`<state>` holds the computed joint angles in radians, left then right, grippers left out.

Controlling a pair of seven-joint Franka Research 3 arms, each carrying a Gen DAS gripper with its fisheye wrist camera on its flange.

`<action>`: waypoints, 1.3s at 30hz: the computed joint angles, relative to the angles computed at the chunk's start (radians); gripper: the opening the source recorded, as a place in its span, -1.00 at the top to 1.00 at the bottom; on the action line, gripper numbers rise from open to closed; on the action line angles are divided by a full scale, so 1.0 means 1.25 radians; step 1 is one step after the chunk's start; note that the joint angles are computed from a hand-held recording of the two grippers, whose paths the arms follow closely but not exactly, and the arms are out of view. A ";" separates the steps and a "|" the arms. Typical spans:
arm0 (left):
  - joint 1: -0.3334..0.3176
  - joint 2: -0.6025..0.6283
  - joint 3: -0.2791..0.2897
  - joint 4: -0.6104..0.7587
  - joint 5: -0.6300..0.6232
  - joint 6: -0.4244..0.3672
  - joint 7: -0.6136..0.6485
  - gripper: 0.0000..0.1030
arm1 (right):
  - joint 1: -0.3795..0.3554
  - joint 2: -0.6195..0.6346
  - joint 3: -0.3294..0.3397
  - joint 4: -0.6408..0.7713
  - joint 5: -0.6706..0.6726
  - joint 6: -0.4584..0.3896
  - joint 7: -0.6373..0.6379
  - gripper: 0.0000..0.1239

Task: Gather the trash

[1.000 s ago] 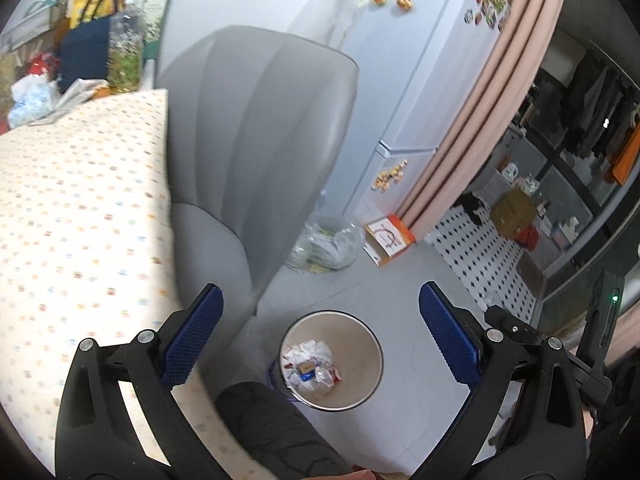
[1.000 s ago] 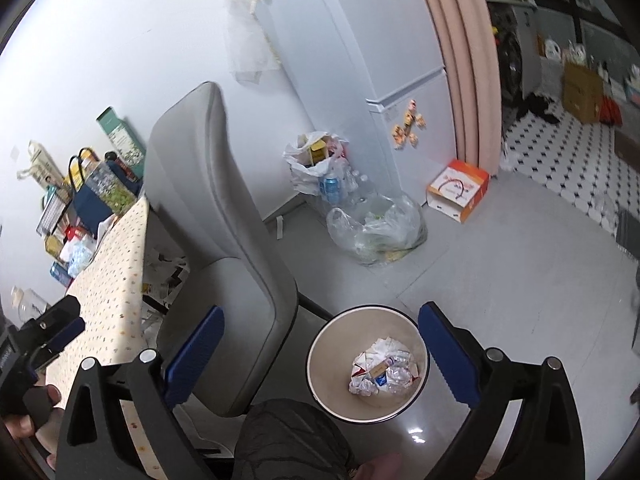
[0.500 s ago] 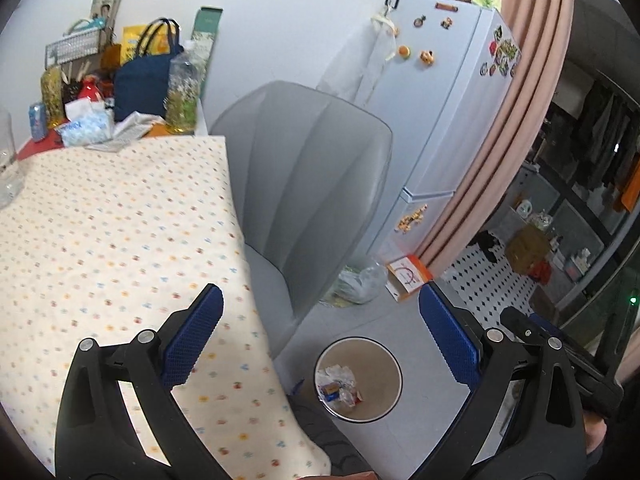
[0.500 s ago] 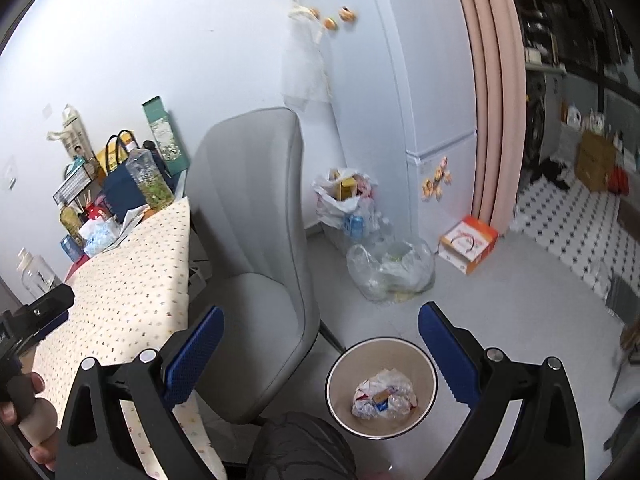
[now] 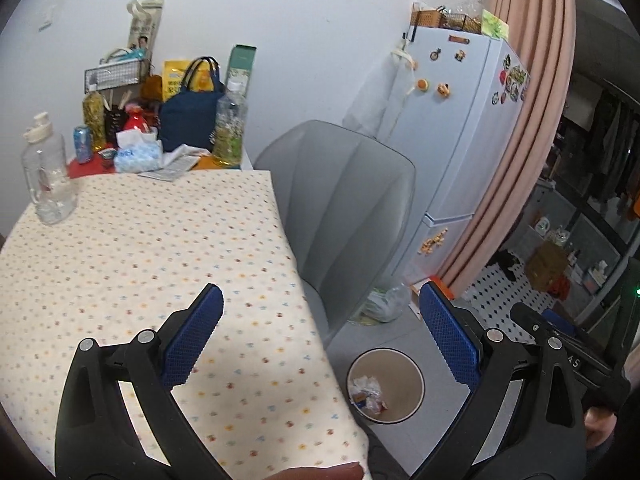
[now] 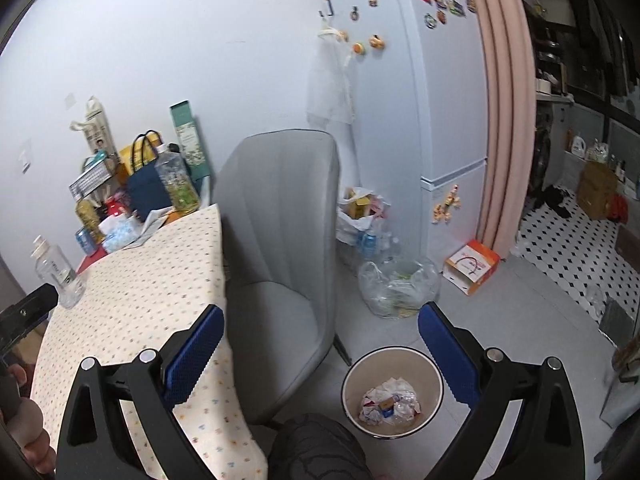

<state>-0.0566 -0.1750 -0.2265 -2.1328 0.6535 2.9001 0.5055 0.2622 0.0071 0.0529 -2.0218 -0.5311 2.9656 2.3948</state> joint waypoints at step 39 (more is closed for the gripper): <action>0.097 -0.316 -0.076 -0.250 -0.008 -0.023 -0.059 -0.89 | -0.004 -0.136 0.120 -0.140 0.344 0.067 -0.420 -0.54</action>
